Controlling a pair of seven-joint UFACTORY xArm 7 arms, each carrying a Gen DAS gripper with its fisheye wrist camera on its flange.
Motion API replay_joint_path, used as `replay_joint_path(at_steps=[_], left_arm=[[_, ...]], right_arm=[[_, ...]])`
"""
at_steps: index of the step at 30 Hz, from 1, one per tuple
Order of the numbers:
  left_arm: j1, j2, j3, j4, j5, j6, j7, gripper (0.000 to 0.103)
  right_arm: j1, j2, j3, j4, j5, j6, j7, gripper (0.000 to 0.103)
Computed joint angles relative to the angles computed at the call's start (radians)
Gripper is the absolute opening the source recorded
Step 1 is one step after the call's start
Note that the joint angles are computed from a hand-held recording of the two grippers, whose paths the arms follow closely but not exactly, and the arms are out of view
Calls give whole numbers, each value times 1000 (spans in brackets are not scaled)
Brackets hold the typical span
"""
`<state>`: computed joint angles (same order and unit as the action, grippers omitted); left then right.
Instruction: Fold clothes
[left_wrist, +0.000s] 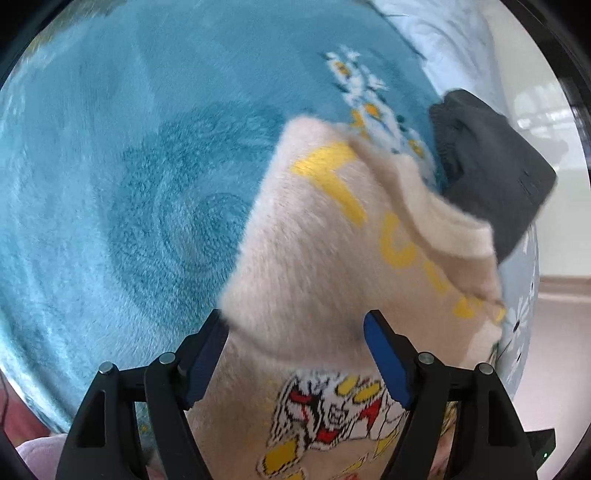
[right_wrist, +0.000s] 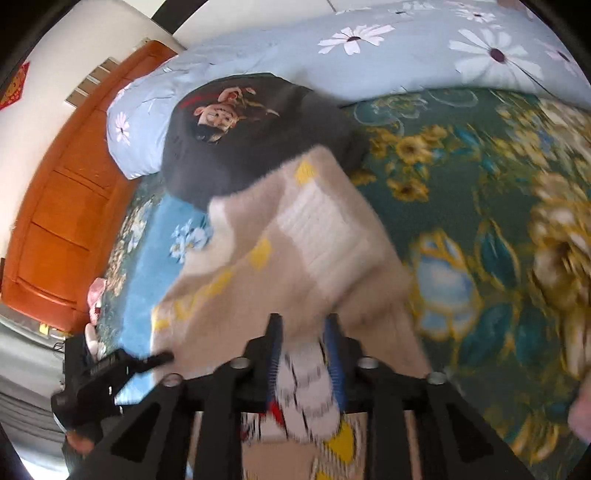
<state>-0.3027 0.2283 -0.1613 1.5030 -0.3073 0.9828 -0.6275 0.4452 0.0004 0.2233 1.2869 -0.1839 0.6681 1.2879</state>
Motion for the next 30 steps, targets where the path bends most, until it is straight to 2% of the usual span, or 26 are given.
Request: replay_joint_path(at_steps=[3,7,9,12,14,18,21,25,27,30], left_arm=[[-16,-69,-11,-36,38,-14,62,77],[-40,-179,-14,-94,112,-42,91,77],[-39,-234,-10,-119,136,-68,95,77],[-27,-307,-4,-167,185,-116,89,77],[-7,-363,6,-193,237,-91,97,77],[35,-420,58,-240,164,2,201,76],[56,-471,64,-295,153,63,232,76],[29,-509,105,-396,-36,73,265,76],[41,-479,65,-404,-20,115,257,76],[31,-451,20,-401,80,127,251,76]], right_arm=[[18,-73,24,-73,19,17,22,30],[25,-171,72,-140,-4,37,115,31],[21,-209,95,-162,-20,33,149,38],[22,-249,117,-170,-30,60,141,43],[23,-274,123,-180,-18,78,120,45],[26,-321,113,-236,40,103,62,46],[32,-343,96,-277,104,134,-5,46],[35,-352,72,-316,181,183,-94,46],[34,-354,65,-337,214,187,-126,46],[33,-362,53,-385,268,132,-157,46]])
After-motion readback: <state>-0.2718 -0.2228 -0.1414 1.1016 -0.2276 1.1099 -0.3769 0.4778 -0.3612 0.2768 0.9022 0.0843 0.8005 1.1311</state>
